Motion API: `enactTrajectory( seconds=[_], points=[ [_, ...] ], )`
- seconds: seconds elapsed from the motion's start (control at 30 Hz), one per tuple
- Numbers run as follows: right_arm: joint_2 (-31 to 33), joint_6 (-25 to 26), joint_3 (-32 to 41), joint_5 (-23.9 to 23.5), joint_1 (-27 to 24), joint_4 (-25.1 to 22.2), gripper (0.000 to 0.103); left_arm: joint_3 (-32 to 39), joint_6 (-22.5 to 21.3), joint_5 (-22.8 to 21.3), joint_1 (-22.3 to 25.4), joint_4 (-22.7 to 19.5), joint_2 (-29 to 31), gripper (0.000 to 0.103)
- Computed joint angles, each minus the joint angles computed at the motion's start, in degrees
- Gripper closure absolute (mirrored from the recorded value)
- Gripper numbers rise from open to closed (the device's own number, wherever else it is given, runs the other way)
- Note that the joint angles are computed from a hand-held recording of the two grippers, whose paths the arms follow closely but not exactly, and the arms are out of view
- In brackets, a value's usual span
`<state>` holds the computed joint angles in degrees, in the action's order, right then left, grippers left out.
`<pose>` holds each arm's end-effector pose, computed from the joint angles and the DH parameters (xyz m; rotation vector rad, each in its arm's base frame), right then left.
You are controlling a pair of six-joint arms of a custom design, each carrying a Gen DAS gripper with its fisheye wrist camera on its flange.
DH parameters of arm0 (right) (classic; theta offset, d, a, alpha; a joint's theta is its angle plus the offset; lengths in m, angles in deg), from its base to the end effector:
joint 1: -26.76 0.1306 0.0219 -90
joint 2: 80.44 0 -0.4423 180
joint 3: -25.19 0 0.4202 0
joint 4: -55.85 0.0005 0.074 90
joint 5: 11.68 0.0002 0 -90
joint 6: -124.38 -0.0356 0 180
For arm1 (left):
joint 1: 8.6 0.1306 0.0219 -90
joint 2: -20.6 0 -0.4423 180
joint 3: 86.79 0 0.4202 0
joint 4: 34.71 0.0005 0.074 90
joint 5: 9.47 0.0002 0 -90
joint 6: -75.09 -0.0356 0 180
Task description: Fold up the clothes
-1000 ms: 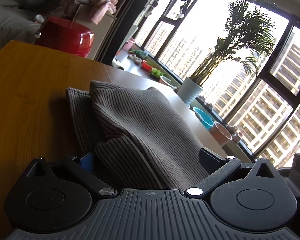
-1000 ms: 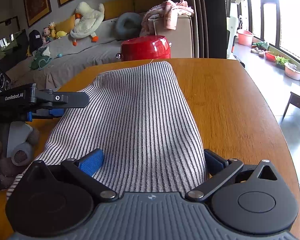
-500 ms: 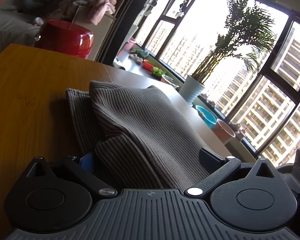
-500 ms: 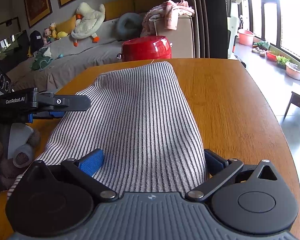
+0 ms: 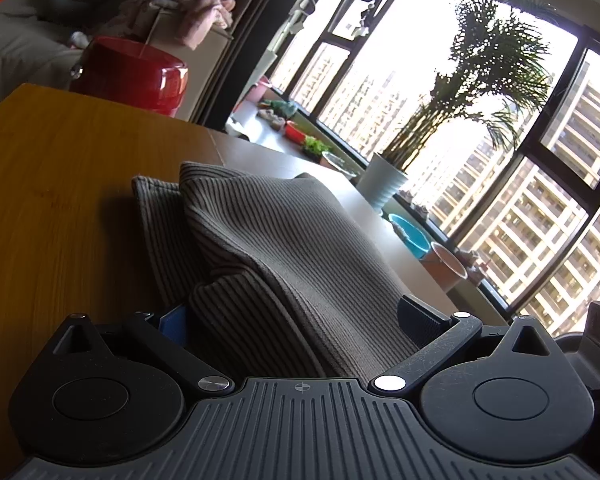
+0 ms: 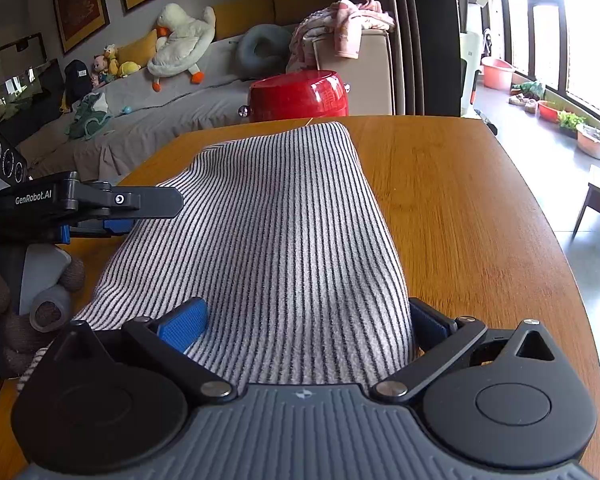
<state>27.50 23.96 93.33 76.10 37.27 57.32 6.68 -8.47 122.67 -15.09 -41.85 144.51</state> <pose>0.5571 0.1043 0.2143 -0.0229 2.2501 0.2408 0.7031 -0.1045 0.2234 0.4077 2.1445 -0.9399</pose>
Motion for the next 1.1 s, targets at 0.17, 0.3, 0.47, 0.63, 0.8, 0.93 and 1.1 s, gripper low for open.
enactTrajectory(
  seconds=[0.17, 0.3, 0.47, 0.63, 0.8, 0.93, 1.1],
  points=[
    [-0.05, 0.03, 0.25, 0.23, 0.18, -0.79, 0.0, 0.1, 0.68, 0.35, 0.07, 0.29, 0.11, 0.0],
    [-0.82, -1.04, -0.66, 1.58, 1.26, -0.92, 0.0, 0.2, 3.27, -0.44, 0.21, 1.83, 0.37, 0.0],
    [-3.02, 1.4, -3.38, -2.88, 1.53, -0.45, 0.0, 0.15, 4.14, -1.21, 0.32, 2.43, 0.44, 0.0],
    [-6.63, 5.97, -6.31, 0.73, 0.98, 4.13, 0.002, -0.23, 4.28, -1.13, 0.43, 2.74, 0.31, 0.0],
    [-8.46, 5.73, -6.78, -0.22, 0.71, 8.74, 0.055, -0.29, 3.7, -1.83, 0.19, 2.66, 0.25, 0.0],
    [-5.74, 6.64, -4.28, -6.67, 1.34, 5.42, 0.056, -0.37, 3.15, -2.4, -0.03, 2.4, 0.11, 0.0],
    [-3.75, 14.2, -4.13, -3.9, 3.76, 4.21, 0.052, -0.61, 4.31, -1.45, 0.3, 3.31, 0.26, 0.0]
  ],
)
